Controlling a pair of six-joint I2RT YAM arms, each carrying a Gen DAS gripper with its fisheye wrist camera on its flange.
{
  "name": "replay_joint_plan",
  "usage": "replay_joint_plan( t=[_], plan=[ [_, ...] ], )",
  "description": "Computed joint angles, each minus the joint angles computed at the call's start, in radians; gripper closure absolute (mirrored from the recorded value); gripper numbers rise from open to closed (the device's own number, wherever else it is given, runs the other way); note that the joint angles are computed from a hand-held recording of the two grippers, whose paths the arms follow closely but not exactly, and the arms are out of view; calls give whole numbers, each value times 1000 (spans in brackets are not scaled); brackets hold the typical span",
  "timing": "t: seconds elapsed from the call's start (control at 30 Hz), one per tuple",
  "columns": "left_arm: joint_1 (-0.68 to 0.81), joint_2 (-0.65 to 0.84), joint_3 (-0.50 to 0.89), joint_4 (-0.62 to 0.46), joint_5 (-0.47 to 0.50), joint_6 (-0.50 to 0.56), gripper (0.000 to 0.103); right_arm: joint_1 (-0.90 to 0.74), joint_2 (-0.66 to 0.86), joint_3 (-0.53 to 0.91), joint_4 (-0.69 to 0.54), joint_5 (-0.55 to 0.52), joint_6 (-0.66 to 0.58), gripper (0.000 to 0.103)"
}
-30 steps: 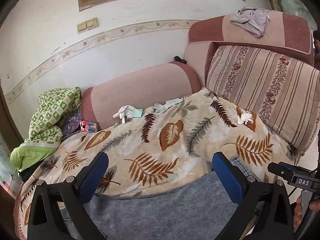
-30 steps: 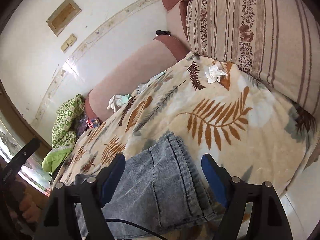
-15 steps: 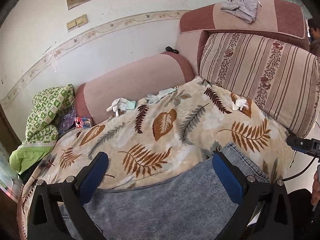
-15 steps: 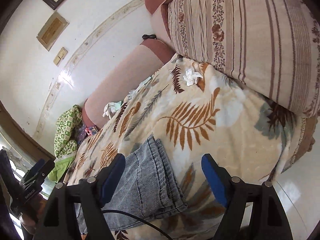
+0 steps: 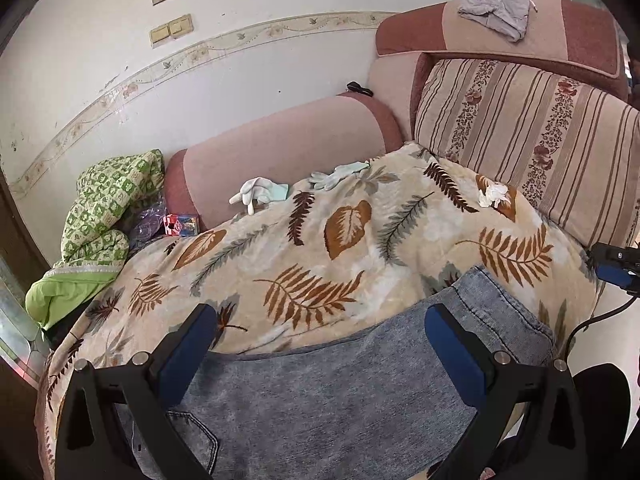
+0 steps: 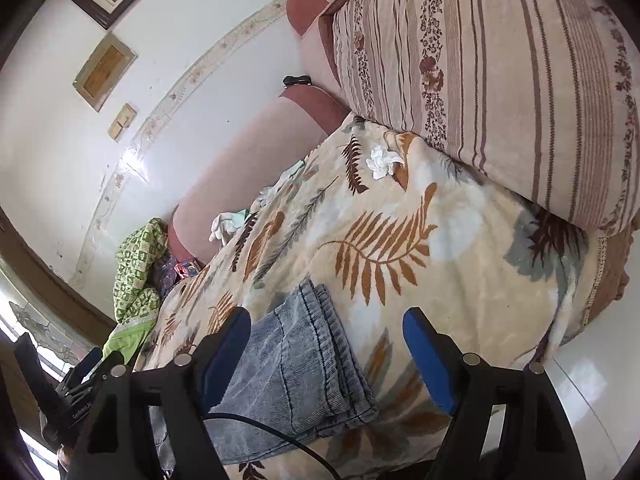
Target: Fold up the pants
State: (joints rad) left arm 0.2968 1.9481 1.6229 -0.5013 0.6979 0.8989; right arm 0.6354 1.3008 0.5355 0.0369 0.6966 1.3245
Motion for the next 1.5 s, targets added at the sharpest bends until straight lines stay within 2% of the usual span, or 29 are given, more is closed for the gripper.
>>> replay_joint_plan(
  t=[0.1,0.37,0.77,0.93,1.27,1.5],
  plan=[
    [20,-13,-19,23,27,20,0,8,28,36,-11,2,-4,22],
    [69,22,35,-3,76,50,0,31,123,165,-57,-8,-51,22],
    [92,98,127,-42,52,48,0,25,229,280,-64,-59,-101,22],
    [75,85,101,-38,36,63,0,15,227,260,-45,-73,-101,22],
    [32,9,-32,28,4,107,0,-28,166,123,38,-94,-55,22],
    [10,-10,-67,39,-15,118,0,-43,125,56,65,-92,-31,22]
  ],
)
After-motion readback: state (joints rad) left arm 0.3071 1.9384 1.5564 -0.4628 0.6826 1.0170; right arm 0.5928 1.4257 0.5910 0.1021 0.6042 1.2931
